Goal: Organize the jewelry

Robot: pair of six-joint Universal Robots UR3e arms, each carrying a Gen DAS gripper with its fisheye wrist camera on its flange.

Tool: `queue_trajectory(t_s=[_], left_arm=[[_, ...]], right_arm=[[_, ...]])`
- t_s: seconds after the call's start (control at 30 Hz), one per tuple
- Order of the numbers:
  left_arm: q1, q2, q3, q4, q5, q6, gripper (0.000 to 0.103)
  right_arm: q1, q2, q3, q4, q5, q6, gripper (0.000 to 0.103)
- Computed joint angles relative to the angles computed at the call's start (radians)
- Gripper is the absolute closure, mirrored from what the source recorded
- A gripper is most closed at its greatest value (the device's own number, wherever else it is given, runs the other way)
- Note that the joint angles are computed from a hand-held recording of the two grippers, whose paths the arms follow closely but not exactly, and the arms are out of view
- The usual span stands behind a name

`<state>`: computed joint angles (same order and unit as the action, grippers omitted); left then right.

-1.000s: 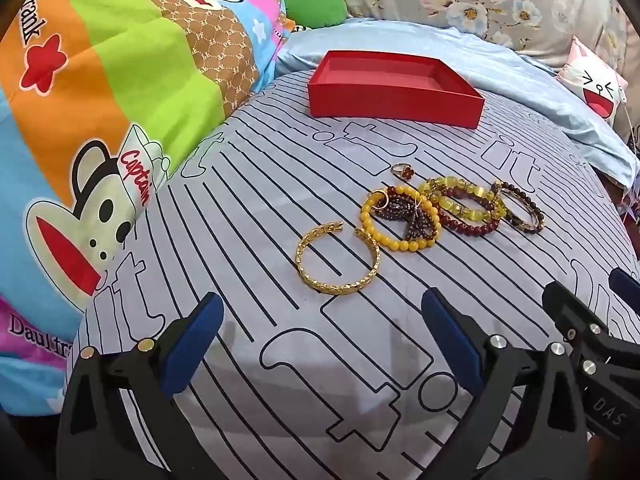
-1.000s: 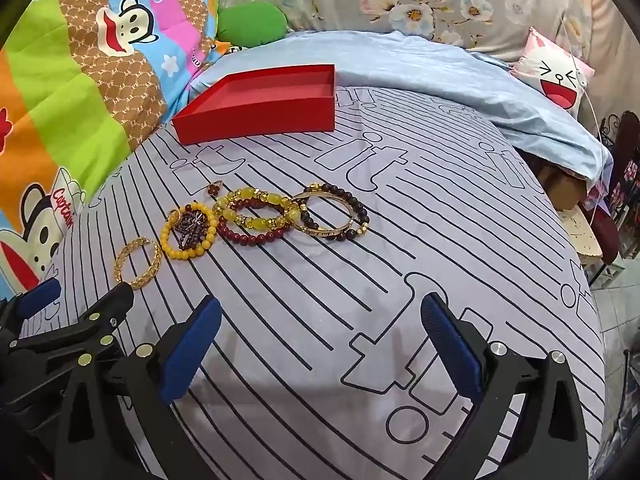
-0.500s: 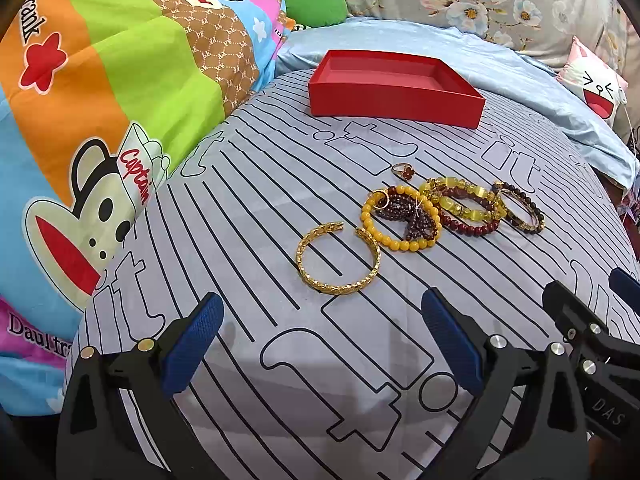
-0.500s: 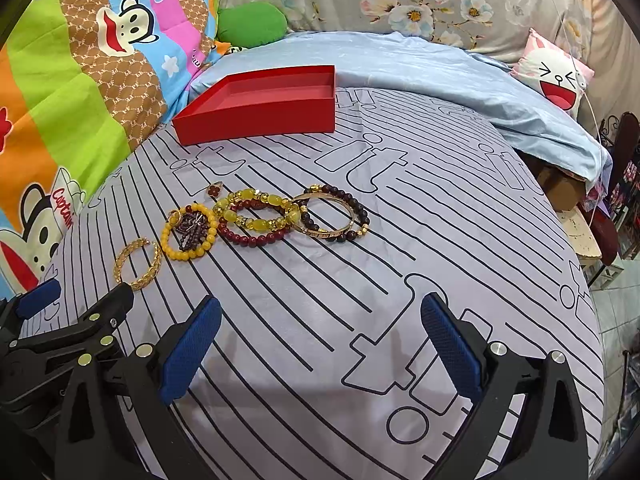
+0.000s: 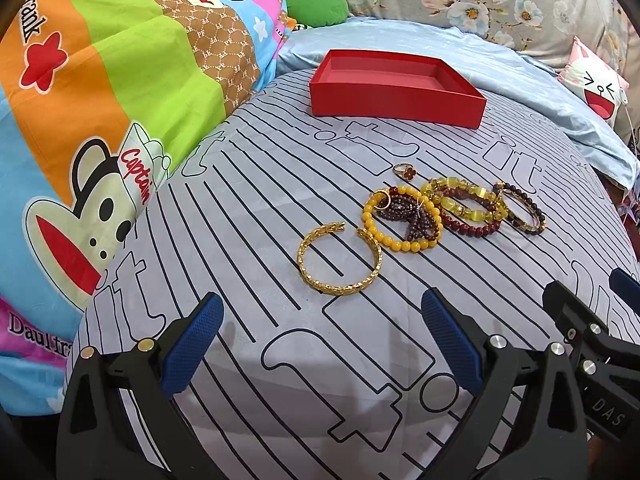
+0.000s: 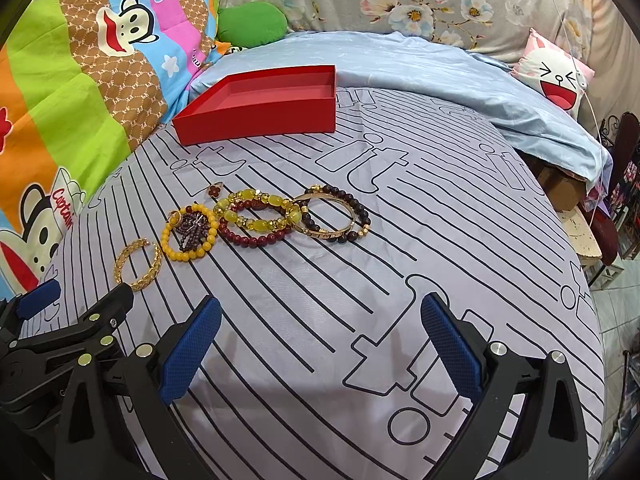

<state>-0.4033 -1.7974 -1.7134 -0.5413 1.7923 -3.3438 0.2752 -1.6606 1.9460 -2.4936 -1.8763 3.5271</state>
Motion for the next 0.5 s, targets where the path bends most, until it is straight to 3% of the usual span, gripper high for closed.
queue_trajectory(t_s=[0.5], left_arm=[[0.0,0.001,0.001,-0.003,-0.002,-0.001,0.008]], right_arm=[[0.004,0.006,0.0,-0.002,-0.007,0.009,0.007]])
